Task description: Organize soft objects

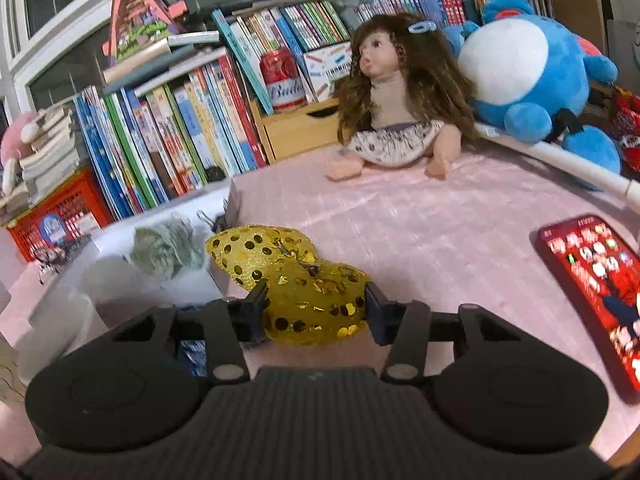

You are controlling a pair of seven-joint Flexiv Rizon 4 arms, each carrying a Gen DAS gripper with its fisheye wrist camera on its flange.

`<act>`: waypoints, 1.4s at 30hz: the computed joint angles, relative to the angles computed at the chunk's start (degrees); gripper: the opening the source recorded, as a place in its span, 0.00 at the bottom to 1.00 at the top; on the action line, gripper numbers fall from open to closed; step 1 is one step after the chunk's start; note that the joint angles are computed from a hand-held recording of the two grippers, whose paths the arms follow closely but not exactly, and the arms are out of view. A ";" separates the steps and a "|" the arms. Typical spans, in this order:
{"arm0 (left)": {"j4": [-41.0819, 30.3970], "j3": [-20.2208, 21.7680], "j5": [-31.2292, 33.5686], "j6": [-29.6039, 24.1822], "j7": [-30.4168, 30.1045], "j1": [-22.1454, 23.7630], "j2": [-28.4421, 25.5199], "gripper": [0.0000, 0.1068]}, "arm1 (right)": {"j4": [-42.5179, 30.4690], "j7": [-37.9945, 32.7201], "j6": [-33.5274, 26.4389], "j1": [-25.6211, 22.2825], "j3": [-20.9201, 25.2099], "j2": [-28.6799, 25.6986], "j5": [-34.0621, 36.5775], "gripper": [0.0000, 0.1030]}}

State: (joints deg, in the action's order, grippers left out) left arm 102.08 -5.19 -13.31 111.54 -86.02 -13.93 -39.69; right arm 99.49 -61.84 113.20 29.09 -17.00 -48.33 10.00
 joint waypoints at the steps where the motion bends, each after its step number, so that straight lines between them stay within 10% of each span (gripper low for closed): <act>1: -0.55 0.42 -0.31 -0.49 0.17 -0.13 0.17 0.44 | -0.32 0.05 -0.73 -0.11 0.03 0.48 -0.28 0.51; 8: -6.10 2.01 -1.89 -7.38 1.55 0.75 0.94 0.44 | -4.47 1.63 -5.59 -4.09 4.30 3.53 -6.10 0.51; 18: -18.96 -5.47 -7.91 -30.45 1.31 9.77 -2.96 0.44 | -18.98 4.61 -20.55 -20.59 27.75 0.90 -20.18 0.52; 25: -28.98 3.50 -4.25 -40.48 -4.44 6.25 -7.90 0.44 | -25.01 11.52 -26.60 -9.82 12.80 -1.45 -23.29 0.53; 42: -52.54 5.79 4.54 -63.04 -10.90 7.11 -20.63 0.44 | -42.66 10.28 -48.17 -8.78 14.56 -11.28 -30.21 0.53</act>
State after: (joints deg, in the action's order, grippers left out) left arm 49.54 0.60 -8.77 48.49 -96.92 -6.83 -60.33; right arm 56.83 -51.56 65.03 20.31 -2.43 -59.60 -20.21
